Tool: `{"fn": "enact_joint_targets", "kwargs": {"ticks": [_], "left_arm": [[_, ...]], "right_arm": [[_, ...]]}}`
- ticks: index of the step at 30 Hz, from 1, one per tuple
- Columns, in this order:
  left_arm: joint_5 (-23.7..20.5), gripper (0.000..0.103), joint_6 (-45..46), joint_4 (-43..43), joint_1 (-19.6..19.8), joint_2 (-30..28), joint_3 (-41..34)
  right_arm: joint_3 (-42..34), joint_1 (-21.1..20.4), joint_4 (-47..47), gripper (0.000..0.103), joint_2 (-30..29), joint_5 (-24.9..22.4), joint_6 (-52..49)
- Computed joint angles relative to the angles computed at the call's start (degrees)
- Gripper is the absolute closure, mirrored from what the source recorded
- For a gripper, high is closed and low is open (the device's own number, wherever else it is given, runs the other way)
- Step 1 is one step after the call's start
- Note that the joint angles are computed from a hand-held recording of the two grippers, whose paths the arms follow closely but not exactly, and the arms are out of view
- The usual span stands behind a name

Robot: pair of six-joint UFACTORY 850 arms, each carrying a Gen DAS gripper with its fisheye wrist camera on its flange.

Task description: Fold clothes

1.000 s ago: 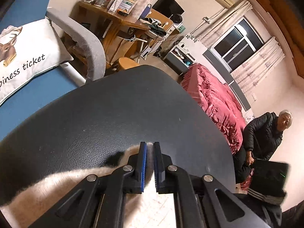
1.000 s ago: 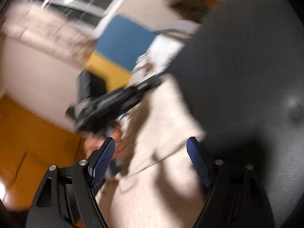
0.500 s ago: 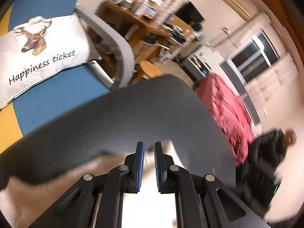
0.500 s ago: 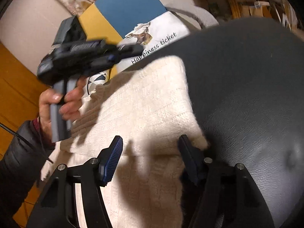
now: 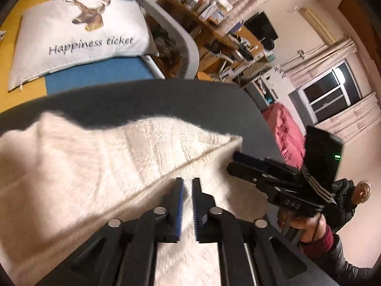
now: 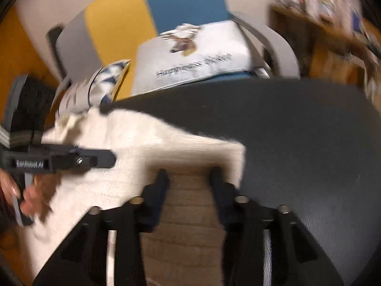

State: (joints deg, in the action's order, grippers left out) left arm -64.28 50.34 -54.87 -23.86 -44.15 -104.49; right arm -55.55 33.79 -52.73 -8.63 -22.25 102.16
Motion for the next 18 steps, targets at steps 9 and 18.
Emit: {"fn": "enact_joint_targets", "kwargs": {"ticks": [9,18], "left_arm": [[0.38,0.083,0.67,-8.64,15.95,8.65,11.61],[-2.43,0.081,-5.37,-6.93,22.3,7.22,15.3]], "right_arm": [[-4.43,6.7,-7.11,0.062,-0.37,-0.98,2.27],[-9.65,8.69,-5.95,0.058,-7.98,0.45,8.73]]}}
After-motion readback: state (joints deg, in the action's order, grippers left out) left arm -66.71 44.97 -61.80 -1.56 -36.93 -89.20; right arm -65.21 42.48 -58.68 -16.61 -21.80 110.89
